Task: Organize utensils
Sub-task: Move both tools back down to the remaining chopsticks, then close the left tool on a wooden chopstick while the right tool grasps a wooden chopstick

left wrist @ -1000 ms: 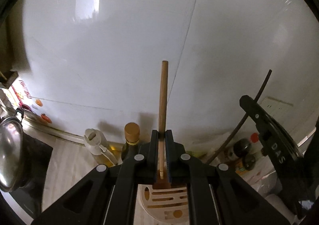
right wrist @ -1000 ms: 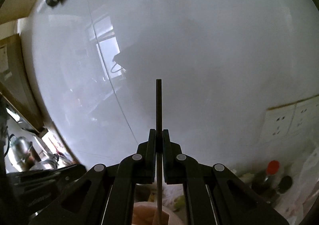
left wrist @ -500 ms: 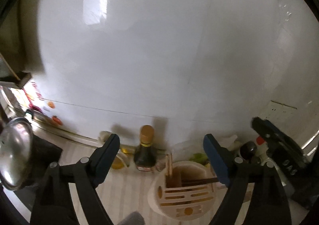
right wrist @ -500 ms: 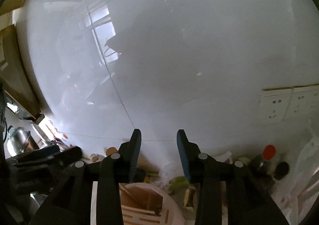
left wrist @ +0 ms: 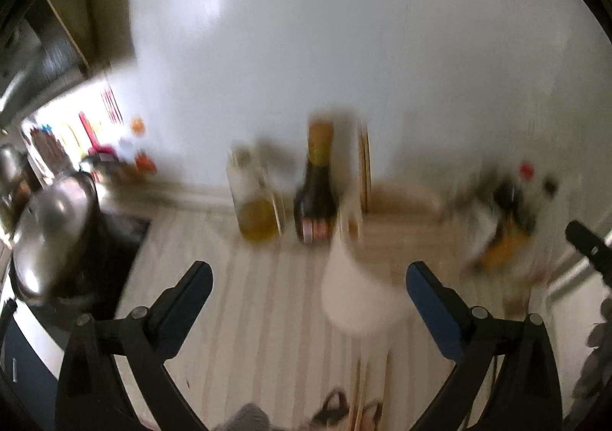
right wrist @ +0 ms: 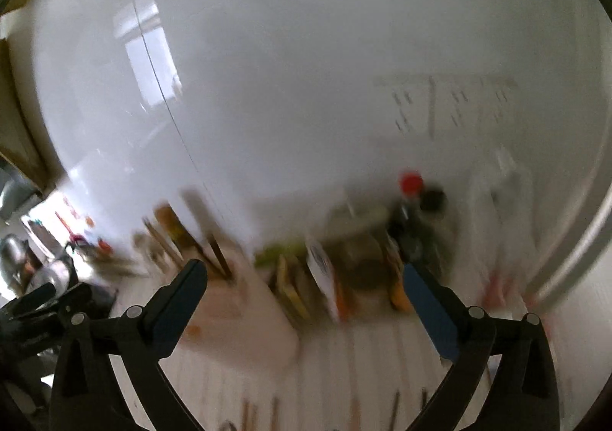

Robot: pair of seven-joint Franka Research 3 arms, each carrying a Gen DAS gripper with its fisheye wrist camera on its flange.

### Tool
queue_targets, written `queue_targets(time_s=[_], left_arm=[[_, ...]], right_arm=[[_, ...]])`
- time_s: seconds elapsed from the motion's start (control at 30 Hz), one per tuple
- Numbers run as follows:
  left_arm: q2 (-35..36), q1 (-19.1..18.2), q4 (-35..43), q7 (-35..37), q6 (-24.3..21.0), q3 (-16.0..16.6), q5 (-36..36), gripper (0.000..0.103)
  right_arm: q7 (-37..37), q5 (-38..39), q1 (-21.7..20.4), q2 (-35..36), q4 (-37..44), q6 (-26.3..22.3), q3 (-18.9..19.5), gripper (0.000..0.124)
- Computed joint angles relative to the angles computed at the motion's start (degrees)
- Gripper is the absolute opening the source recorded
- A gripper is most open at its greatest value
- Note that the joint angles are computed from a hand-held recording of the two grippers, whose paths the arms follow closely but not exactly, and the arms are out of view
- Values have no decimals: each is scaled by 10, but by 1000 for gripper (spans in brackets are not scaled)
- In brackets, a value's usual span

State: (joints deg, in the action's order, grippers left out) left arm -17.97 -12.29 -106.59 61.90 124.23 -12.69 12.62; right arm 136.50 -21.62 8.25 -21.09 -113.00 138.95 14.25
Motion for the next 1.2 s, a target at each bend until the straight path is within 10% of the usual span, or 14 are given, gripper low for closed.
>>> queue_targets(time_s=[0.2, 0.33, 0.9, 1.2], left_arm=[[-15, -28, -88, 32, -50, -9, -29, 103], [-2, -45, -129, 37, -57, -7, -62, 101], [67, -69, -158, 69, -35, -17, -99, 5], [35, -43, -175, 51, -57, 6, -109, 4]], right_arm=[[-47, 98, 30, -54, -115, -53, -28, 102], [-70, 153, 41, -52, -167, -90, -35, 55], [-129, 234, 56, -10, -236, -93, -56, 40], [-168, 247, 73, 43, -207, -105, -60, 7]])
